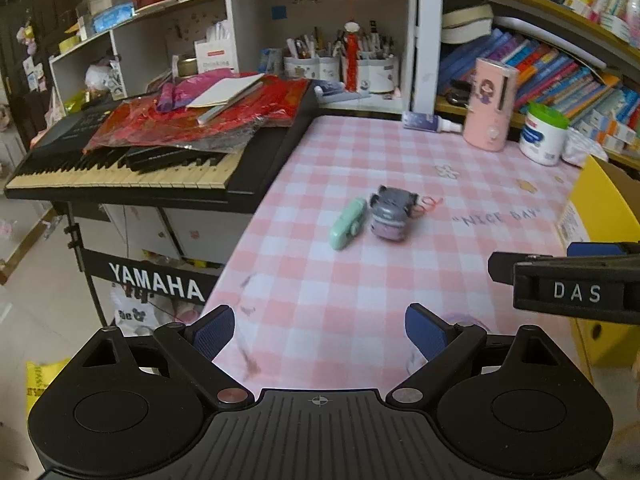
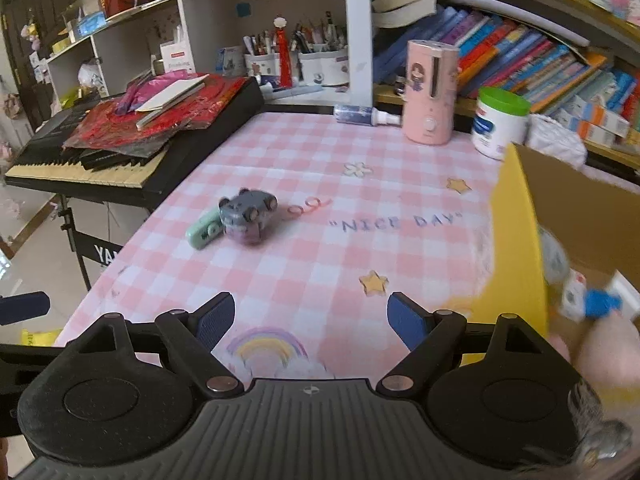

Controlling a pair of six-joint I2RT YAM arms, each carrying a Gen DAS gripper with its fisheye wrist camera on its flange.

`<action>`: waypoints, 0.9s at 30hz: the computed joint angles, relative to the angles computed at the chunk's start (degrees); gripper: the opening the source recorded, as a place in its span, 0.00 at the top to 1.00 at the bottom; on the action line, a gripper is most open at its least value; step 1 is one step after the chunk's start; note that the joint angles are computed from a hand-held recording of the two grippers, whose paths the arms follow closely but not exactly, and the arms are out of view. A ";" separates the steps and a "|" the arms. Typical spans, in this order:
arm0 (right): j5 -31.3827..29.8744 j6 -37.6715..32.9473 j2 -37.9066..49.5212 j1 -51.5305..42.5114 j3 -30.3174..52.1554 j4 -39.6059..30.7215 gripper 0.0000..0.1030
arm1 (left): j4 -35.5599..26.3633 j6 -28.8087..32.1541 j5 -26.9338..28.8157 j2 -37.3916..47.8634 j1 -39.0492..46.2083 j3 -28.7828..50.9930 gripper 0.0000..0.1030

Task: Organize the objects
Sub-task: 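Move both tools toward the grey toy car and mint-green item, then grasp the mint-green item with the left tool while the right tool grasps the grey toy car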

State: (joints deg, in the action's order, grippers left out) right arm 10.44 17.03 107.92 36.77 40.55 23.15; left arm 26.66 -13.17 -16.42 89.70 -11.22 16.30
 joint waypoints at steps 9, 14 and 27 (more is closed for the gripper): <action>-8.10 -1.17 10.91 -3.41 16.60 -3.78 0.19 | -0.89 0.65 -1.52 6.54 2.40 6.50 0.09; -8.83 0.07 18.83 -2.72 28.44 -8.72 0.19 | -1.26 2.55 -2.18 9.75 3.28 9.26 0.09; -14.82 6.21 36.83 -4.85 56.91 -27.60 0.45 | -2.66 7.94 1.70 17.59 5.94 17.15 0.15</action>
State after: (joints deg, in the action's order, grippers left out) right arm -4.38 23.24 144.75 31.92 97.46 -4.45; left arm 24.00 -5.23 -14.72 107.29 -5.29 33.45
